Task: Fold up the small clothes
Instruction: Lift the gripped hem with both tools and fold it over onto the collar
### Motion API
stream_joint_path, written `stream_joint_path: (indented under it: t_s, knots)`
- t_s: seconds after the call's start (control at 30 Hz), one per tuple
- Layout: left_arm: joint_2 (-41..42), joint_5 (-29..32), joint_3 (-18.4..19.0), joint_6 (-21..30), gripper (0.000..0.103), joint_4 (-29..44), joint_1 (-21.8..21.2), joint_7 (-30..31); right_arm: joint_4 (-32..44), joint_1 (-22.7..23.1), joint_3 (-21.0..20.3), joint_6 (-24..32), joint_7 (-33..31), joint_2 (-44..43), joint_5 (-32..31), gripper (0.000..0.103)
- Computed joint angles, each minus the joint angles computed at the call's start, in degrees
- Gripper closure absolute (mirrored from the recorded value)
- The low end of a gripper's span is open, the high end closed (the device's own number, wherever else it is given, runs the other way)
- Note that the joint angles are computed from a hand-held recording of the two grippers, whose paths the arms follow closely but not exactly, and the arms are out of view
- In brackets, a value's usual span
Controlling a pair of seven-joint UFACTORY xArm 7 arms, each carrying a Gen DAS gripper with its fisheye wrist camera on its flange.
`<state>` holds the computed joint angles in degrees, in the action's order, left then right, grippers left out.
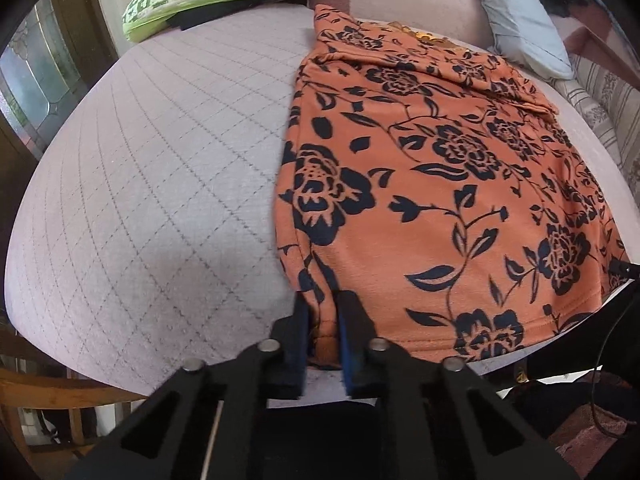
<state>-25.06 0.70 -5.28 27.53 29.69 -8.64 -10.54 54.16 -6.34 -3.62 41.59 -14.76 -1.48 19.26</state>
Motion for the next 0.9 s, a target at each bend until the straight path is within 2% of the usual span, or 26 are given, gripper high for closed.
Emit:
stream_joint_path:
  t_s: [0.17,0.33,0.5,0.57,0.7,0.9]
  knots:
    - [-1.42,-2.48,1.77,-0.19,0.094,-0.24,-1.88,2.82,-0.56,-0.22,-0.69,1.04,-2.61,-1.09,4.12,0.090]
    - [-5.01,-8.31,5.29,0.21,0.094,-0.23,-4.73,8.19,2.10,-1.77,-2.36,7.12,-7.89,-0.95,12.54,0.094]
    - [-5.72,-15.18,8.23,2.34,0.094,2.01,-6.58,12.60,8.63,-6.49,-5.15,21.88,-12.74,2.48,28.47,0.094]
    - [-5.44,-18.04,9.45,2.94,0.094,3.16,-6.93,14.18,10.36,-8.48,-5.37,25.18,-12.93,3.30,32.90,0.094]
    - [-4.81,-20.64,9.39,3.67,0.094,5.30,-5.73,15.47,12.98,-11.02,-5.33,27.75,-13.15,3.58,38.00,0.094]
    - [-4.75,-22.61,8.75,3.91,0.094,6.24,-4.76,15.94,15.55,-13.56,-5.78,27.76,-13.09,3.91,40.24,0.095]
